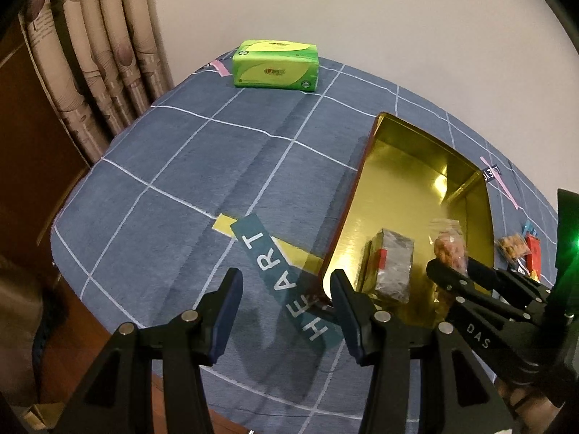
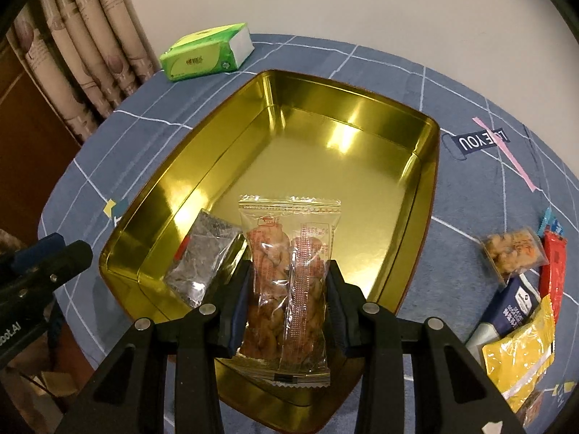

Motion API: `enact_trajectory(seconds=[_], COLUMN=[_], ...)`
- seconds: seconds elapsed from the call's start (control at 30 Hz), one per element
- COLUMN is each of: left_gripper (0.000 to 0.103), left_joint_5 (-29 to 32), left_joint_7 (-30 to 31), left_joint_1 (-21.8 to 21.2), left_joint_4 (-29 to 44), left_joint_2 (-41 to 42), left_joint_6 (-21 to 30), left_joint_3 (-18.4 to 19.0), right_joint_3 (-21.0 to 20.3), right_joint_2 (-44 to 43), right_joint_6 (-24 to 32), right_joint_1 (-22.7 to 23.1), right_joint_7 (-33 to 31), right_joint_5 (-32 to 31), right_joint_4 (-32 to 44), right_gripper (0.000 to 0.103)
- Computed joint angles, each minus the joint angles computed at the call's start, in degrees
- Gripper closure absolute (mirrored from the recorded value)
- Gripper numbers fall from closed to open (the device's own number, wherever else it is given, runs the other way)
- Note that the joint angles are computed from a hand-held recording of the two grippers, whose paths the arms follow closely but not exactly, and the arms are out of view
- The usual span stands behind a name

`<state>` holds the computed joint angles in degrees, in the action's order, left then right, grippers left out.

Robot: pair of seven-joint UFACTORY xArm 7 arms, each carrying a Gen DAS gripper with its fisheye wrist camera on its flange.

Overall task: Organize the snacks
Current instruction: 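Carry the orange twist bag into the gold tin and open the right gripper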

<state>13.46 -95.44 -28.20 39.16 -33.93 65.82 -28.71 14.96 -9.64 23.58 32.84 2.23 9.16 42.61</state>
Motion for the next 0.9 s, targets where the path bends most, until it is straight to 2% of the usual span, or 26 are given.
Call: enact_trajectory(seconds=[0.67,0.9], left_gripper=[0.052,0.052], left_joint_5=[0.76,1.38], left_joint_7=[0.64,1.12], left_joint_1=[-0.23,-0.36], left_joint_4=[0.77,1.69], left_joint_2=[1.42,2.61], left_joint_6=[-0.89,-0.38], left_joint_3=[0.02,-0.11], right_joint_3=[-0.93,-3.1], right_joint_2=[-3.19,-7.27], right_joint_6=[-0.09,0.73], right_joint_1=[0.92,1.78], right_joint_7=[-3.53,-7.32], right_joint_5=[3.3,6.9], right_joint_4=[-1.42,-3.89], right_gripper=[0.061,0.061])
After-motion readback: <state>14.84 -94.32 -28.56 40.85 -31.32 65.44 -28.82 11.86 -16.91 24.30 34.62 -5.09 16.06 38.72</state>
